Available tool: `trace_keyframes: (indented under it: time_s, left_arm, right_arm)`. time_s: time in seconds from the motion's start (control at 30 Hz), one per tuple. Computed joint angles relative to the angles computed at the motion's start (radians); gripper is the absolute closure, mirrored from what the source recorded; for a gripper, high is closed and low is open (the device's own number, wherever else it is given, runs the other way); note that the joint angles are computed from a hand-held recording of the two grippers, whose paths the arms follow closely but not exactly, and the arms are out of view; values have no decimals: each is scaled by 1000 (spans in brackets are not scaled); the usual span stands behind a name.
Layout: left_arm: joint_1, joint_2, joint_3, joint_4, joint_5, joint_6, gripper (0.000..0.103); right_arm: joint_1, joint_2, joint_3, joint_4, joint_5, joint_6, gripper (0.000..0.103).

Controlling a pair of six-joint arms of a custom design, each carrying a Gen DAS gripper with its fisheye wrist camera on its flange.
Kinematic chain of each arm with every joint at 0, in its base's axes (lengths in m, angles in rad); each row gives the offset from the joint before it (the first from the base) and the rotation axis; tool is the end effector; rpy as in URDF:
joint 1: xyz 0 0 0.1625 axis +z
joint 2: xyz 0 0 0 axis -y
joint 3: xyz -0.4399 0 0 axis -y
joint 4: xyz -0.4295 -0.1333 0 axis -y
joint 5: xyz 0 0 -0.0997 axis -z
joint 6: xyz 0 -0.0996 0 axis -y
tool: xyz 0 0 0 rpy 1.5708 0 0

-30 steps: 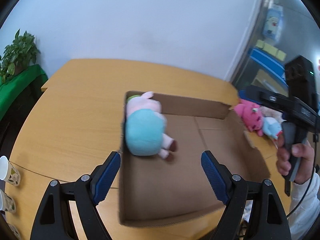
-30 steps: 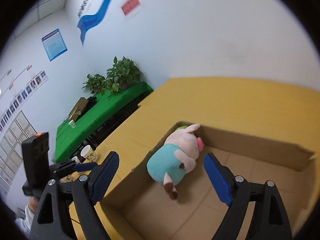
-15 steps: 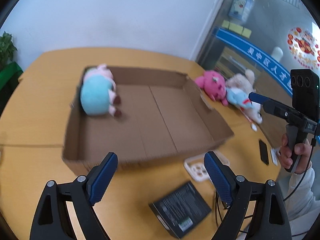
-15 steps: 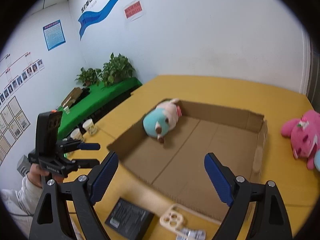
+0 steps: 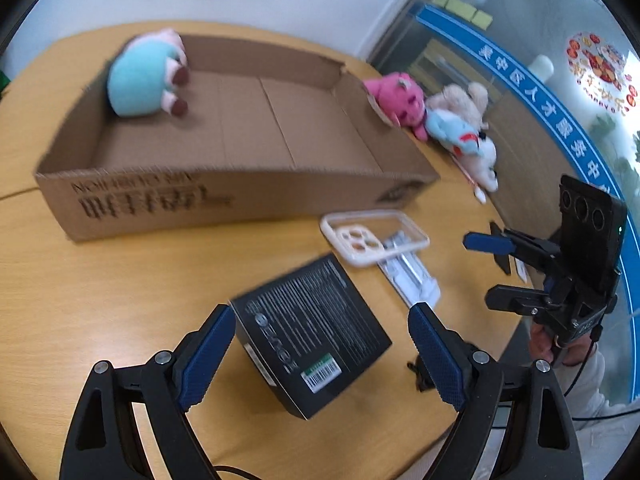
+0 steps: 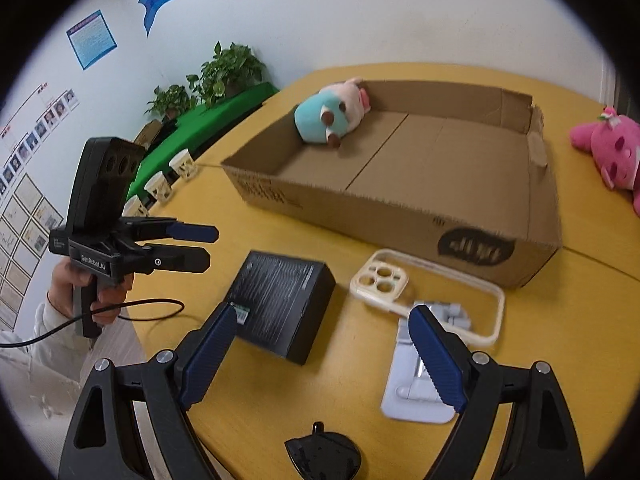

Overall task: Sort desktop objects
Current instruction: 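Grasp the black UGREEN box with the left gripper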

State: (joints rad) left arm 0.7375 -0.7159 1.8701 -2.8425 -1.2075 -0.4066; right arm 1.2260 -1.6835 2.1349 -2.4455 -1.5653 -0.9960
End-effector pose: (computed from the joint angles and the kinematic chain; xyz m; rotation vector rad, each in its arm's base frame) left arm -0.3422 -0.5388 -0.0223 0.5794 2.8216 -0.4453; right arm -0.0325 -0.4865 0.3624 0.9111 -2.6933 0.4836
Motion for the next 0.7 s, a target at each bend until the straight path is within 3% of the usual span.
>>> trace_keyframes:
  time_s: [0.17,0.3,0.4,0.47,0.57,0.7]
  left_arm:
    - [10,29,-34,112,-42,2,14]
    - [35,38,-25,112,-90,-40,17]
    - [56,52,-29,120,-117,-63,26]
    - [66,63,-37,142,-120,-72,27]
    - [81,64,-17,82,-151,-71,30]
    - [100,61,-3,6,-191,-75,50]
  right_arm:
    - [-15,22,-7,72,1,45,15]
    - [-14,39,36,12,-63,24,15]
    - [-17,78,42,9,-84,54,15]
    - [-5,105,55,-32,-113,44,15]
    - [7,135,58,-50,-136,36,15]
    - [20,182,39,-31,-147,43,15]
